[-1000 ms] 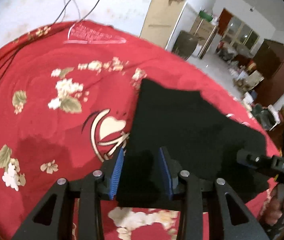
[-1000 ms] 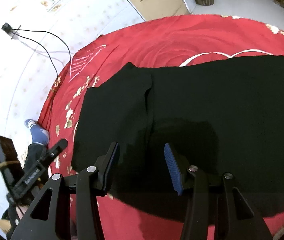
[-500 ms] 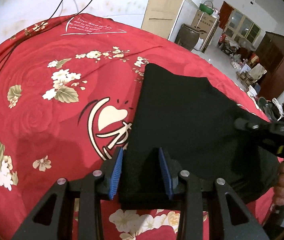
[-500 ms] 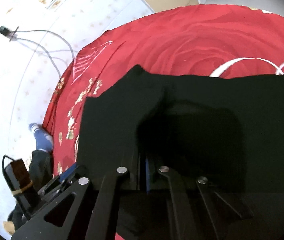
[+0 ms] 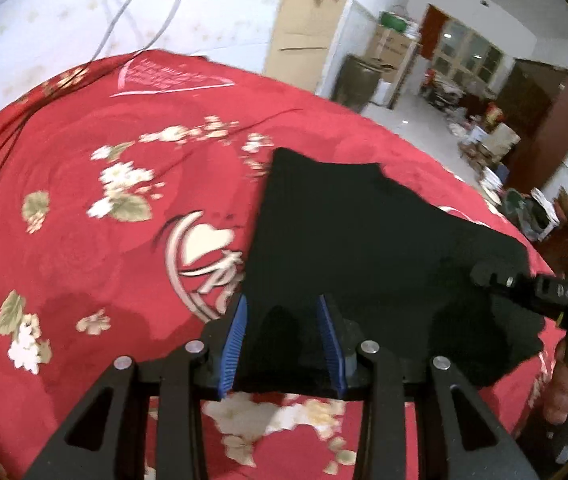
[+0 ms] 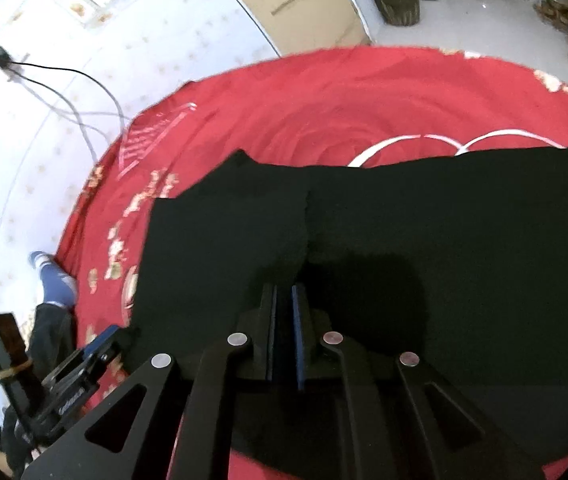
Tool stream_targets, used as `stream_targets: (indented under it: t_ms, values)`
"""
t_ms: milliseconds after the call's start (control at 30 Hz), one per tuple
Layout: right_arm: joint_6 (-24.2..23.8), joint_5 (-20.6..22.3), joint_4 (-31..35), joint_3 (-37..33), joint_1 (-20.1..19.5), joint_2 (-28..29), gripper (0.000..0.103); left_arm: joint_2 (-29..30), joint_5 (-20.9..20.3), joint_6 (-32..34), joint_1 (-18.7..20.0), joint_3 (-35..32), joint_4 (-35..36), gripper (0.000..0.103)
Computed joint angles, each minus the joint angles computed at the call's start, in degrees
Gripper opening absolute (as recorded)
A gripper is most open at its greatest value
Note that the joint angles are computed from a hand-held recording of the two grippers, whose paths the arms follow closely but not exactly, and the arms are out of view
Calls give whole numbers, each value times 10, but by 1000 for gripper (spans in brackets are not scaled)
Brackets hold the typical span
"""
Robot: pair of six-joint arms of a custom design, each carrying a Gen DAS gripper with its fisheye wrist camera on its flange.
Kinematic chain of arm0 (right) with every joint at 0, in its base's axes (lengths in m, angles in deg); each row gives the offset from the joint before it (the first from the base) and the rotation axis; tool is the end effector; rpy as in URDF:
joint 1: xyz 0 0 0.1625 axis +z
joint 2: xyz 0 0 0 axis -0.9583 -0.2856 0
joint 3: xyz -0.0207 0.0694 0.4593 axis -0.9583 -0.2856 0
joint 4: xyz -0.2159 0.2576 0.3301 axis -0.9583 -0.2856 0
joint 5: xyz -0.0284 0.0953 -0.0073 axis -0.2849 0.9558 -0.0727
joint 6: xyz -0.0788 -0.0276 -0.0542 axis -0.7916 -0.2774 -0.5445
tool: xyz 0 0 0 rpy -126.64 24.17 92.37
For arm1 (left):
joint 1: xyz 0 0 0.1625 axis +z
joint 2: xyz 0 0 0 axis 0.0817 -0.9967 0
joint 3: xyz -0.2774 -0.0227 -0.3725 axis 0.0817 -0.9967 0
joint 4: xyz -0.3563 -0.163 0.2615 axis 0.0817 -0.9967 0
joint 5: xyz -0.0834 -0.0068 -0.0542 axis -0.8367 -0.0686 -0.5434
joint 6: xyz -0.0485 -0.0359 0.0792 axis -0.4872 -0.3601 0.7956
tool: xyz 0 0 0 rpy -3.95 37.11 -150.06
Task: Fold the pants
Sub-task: 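Fold the held edge over with the left gripper while the right gripper presses the pants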
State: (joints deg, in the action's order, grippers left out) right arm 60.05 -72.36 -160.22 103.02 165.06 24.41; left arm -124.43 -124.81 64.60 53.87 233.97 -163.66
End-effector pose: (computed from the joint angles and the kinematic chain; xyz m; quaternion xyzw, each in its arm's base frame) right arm 0.1202 -0.4606 0.0687 0.0285 -0.9603 0.2402 0.1388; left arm -0.0418 -0.4374 0.1295 0.1624 0.9208 -0.2611 0.2398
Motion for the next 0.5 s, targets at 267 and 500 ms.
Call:
stream_targets:
  t_ms: [267,500]
  values:
    - [35,-9,167,5,1,-19,12,-1,-30,-14,-4,-2,84,39]
    - [20,-17,112,23,16,-37,12,-10,-12,-21,-23,3,94,39]
